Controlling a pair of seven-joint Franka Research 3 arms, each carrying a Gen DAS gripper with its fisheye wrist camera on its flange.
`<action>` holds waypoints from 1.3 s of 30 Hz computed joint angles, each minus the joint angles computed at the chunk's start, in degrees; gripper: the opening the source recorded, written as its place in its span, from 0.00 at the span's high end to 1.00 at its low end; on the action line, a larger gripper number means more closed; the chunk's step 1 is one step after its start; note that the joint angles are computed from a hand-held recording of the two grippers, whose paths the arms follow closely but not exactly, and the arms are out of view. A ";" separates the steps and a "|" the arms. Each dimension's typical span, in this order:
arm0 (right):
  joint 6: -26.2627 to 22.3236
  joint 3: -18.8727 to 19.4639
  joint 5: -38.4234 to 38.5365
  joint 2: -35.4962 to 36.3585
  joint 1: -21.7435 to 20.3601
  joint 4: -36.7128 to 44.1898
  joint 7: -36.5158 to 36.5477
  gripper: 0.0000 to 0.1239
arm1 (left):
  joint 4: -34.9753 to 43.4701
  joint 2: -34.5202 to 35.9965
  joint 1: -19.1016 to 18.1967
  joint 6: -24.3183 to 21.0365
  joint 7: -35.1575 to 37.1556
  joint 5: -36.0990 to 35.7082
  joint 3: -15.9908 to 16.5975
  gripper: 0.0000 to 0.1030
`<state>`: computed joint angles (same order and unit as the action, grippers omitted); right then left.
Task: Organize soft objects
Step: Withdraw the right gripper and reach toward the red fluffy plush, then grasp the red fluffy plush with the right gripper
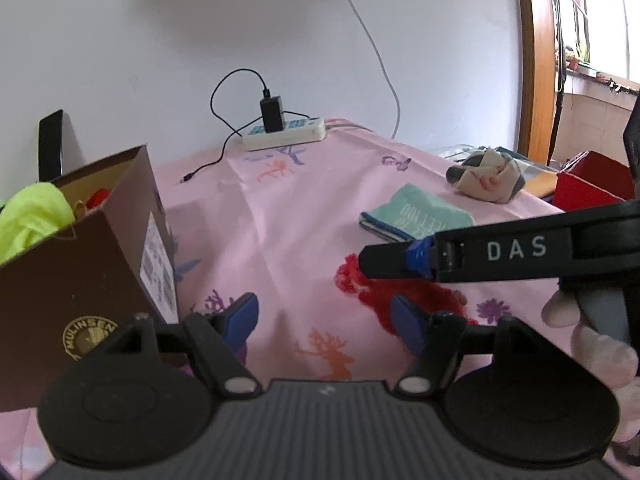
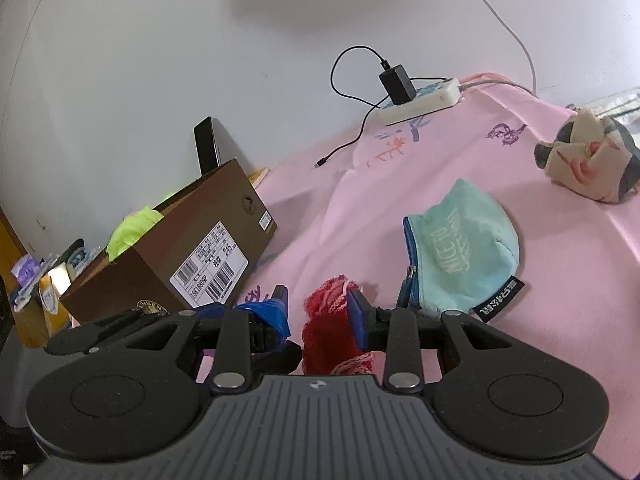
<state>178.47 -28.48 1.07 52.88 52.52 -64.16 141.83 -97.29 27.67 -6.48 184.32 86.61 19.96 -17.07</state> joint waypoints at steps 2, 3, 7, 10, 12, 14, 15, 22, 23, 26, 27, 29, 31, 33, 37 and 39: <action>-0.26 -0.11 0.07 -0.04 0.04 -0.07 0.10 0.87 | 0.12 0.24 1.39 -0.74 0.72 -0.08 -1.66 0.29; -0.44 -0.28 0.14 -0.02 0.08 -0.05 0.39 0.87 | 0.05 0.21 1.48 -0.86 0.97 -0.11 -1.79 0.29; -0.84 0.22 0.06 -0.24 -0.30 -0.12 0.97 0.87 | 0.34 0.29 0.30 -1.03 1.18 0.06 -0.23 0.29; -1.19 1.35 -0.50 -0.46 -0.97 0.03 0.65 0.87 | 1.74 1.46 4.70 -4.59 3.69 -1.88 -5.80 0.29; -1.92 2.24 -0.77 -0.55 -1.53 0.38 0.47 0.87 | 2.68 2.22 6.85 -6.92 6.03 -4.35 -8.73 0.29; -2.48 3.13 -1.02 -0.71 -2.14 0.56 0.79 0.87 | 3.09 2.50 7.37 -7.74 7.39 -6.55 -9.57 0.29; -2.47 3.79 -1.13 -0.84 -2.57 0.54 0.84 0.87 | 3.19 2.62 7.74 -8.03 8.28 -7.58 -10.11 0.28; -1.93 1.24 -1.97 -1.29 -1.14 -1.12 4.76 0.87 | 0.80 2.55 11.12 -5.37 15.06 -10.37 -14.83 0.27; -2.52 2.04 -2.01 -1.37 -1.62 -0.85 4.45 0.87 | 0.32 2.94 13.27 -5.33 17.00 -10.68 -17.62 0.27; -3.06 2.37 -2.67 -1.54 -1.81 -0.83 4.95 0.87 | -0.33 3.98 16.95 -5.62 21.04 -11.24 -22.66 0.26; -3.11 1.91 -2.84 -1.63 -1.52 -1.09 5.63 0.87 | -0.38 4.47 18.22 -6.06 22.37 -11.61 -24.42 0.26; -2.67 0.92 -3.01 -2.09 -0.87 -2.21 7.20 0.87 | -0.39 4.69 18.51 -6.32 23.59 -12.40 -25.10 0.26; -2.44 1.59 -2.83 -2.78 -1.16 -3.20 7.64 0.87 | 0.03 4.42 16.62 -6.30 23.40 -12.75 -23.10 0.26; -2.33 2.29 -2.65 -3.27 -1.52 -3.81 7.81 0.88 | 0.20 4.48 15.99 -5.99 23.81 -13.11 -22.58 0.26; -1.86 2.31 -2.41 -3.98 -1.36 -5.06 8.54 0.91 | 0.05 4.97 17.01 -5.78 25.21 -13.35 -24.12 0.26; -1.73 4.04 -2.38 -4.28 -2.33 -5.00 7.10 0.92 | -0.01 5.21 17.75 -6.05 26.02 -13.63 -25.11 0.26</action>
<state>176.74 -24.44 -1.31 48.60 50.20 -69.17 148.94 -97.30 32.89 11.27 178.27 112.63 6.33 -42.18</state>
